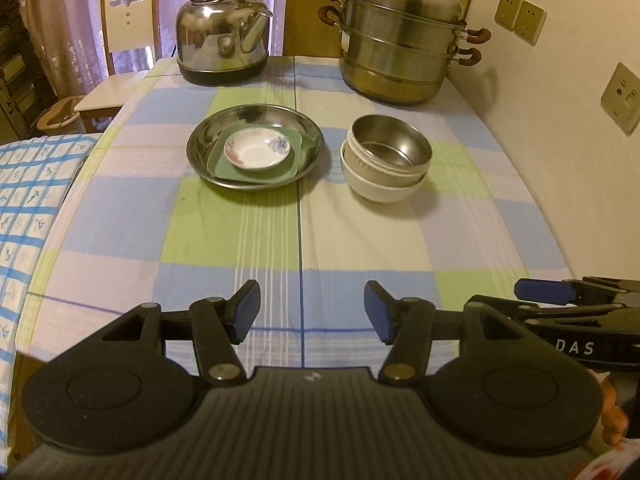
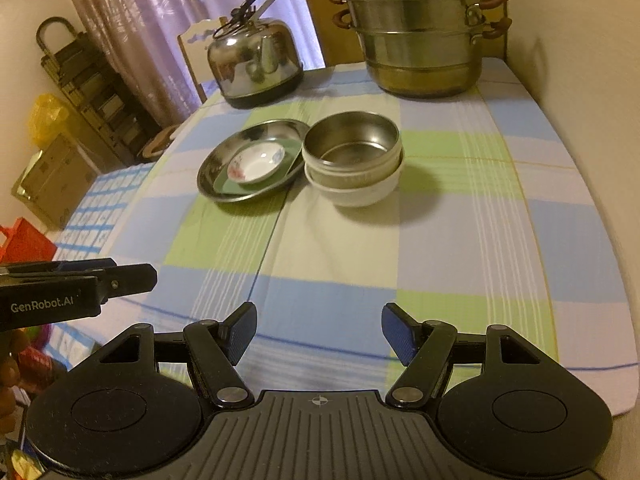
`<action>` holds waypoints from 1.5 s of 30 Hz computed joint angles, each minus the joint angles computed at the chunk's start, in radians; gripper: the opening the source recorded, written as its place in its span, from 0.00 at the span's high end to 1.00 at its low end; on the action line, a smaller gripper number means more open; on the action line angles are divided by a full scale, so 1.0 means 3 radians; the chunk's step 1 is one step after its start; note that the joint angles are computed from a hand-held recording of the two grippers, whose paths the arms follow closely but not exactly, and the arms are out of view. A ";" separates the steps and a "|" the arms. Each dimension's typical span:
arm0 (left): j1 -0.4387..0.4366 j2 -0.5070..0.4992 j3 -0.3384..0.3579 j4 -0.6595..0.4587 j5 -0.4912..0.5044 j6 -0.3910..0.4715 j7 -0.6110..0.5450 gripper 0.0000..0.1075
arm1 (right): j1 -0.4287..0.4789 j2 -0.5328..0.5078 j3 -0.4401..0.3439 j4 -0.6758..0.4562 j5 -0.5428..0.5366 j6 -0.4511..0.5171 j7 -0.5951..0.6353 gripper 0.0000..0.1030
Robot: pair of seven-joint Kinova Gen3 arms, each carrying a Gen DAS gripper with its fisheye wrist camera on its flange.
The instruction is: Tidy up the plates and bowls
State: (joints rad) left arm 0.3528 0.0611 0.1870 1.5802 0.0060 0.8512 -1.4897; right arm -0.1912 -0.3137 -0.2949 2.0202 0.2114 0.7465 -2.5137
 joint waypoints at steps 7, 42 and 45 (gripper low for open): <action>0.0003 -0.0069 0.0010 0.0084 0.0013 0.0003 0.0005 0.49 | -0.0030 -0.0055 0.0053 0.0060 -0.0149 -0.0050 0.0069 0.33; -0.0466 0.1359 0.0037 -0.1598 0.0862 0.0783 -0.1764 0.48 | -0.0202 0.0839 0.0393 -0.0625 0.0851 0.0391 -0.1472 0.33; -0.0403 0.1535 0.0035 -0.1853 0.0876 0.0860 -0.1765 0.48 | -0.0202 0.0939 0.0469 -0.0728 0.0932 0.0438 -0.1483 0.33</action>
